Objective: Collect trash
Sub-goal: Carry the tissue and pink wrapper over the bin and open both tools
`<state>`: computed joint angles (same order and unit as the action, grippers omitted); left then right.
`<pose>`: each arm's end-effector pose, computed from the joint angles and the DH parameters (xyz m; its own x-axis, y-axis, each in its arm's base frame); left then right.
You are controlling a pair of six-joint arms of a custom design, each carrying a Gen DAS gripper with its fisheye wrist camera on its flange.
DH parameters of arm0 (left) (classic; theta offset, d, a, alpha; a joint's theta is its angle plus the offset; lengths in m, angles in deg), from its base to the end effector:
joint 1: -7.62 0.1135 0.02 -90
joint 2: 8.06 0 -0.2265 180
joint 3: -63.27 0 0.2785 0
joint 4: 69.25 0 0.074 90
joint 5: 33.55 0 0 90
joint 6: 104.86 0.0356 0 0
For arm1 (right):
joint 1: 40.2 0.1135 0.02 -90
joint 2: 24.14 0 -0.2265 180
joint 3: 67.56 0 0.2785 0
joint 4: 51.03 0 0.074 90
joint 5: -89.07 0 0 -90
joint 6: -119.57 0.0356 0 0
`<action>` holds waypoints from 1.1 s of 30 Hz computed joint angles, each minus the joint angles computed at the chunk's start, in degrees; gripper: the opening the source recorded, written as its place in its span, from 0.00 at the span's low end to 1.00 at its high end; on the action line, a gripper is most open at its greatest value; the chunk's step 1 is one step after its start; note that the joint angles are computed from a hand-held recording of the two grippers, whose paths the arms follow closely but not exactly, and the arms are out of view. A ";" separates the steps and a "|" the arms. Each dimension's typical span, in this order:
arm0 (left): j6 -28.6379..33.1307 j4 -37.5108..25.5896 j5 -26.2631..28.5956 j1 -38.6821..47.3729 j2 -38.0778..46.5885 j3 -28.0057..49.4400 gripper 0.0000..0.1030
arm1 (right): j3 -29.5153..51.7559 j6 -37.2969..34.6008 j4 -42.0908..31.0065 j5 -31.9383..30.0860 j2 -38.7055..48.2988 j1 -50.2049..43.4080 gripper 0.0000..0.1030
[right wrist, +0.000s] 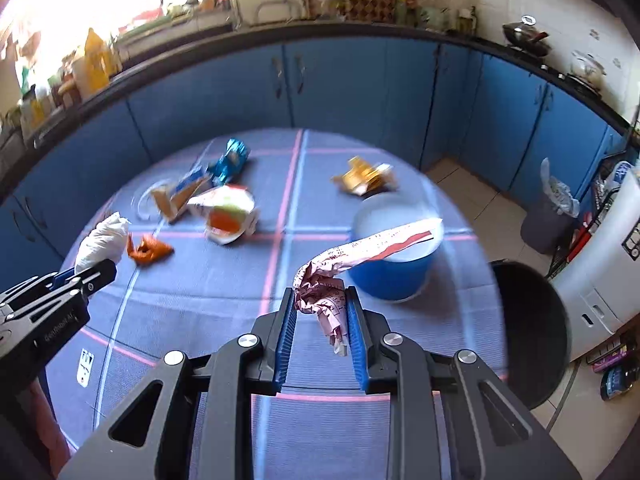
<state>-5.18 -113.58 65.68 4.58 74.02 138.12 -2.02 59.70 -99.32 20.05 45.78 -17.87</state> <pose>0.3322 -0.0234 0.2173 -0.7455 0.2058 -0.6340 0.2813 0.9594 -0.0193 0.2684 0.0965 0.2197 -0.7134 0.2137 -0.6674 0.2361 0.9700 0.0582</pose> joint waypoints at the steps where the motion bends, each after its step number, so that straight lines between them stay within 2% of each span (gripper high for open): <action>1: -0.37 -0.14 -0.41 -1.30 -0.72 0.03 0.21 | -0.89 -0.24 -0.86 0.25 -2.58 -0.92 0.24; 10: -3.96 -1.88 -4.25 -12.29 -4.09 1.81 0.21 | -6.55 -3.28 -5.68 1.07 -17.38 -8.28 0.24; 18: -5.73 -2.21 -9.23 -22.40 -5.65 2.90 0.21 | -11.08 -6.82 -8.94 -3.24 -29.08 -18.21 0.24; 29: -6.82 -2.24 -13.97 -30.89 -4.19 4.08 0.21 | -13.84 -14.14 -9.58 -10.86 -35.78 -30.60 0.24; 33: -6.98 -2.12 -15.45 -33.11 -3.06 5.02 0.21 | -14.96 -17.52 -9.09 -9.43 -37.32 -31.89 0.24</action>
<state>-12.16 -115.70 50.22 -28.53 70.96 143.15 -16.98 42.18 -108.42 10.63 8.46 -49.76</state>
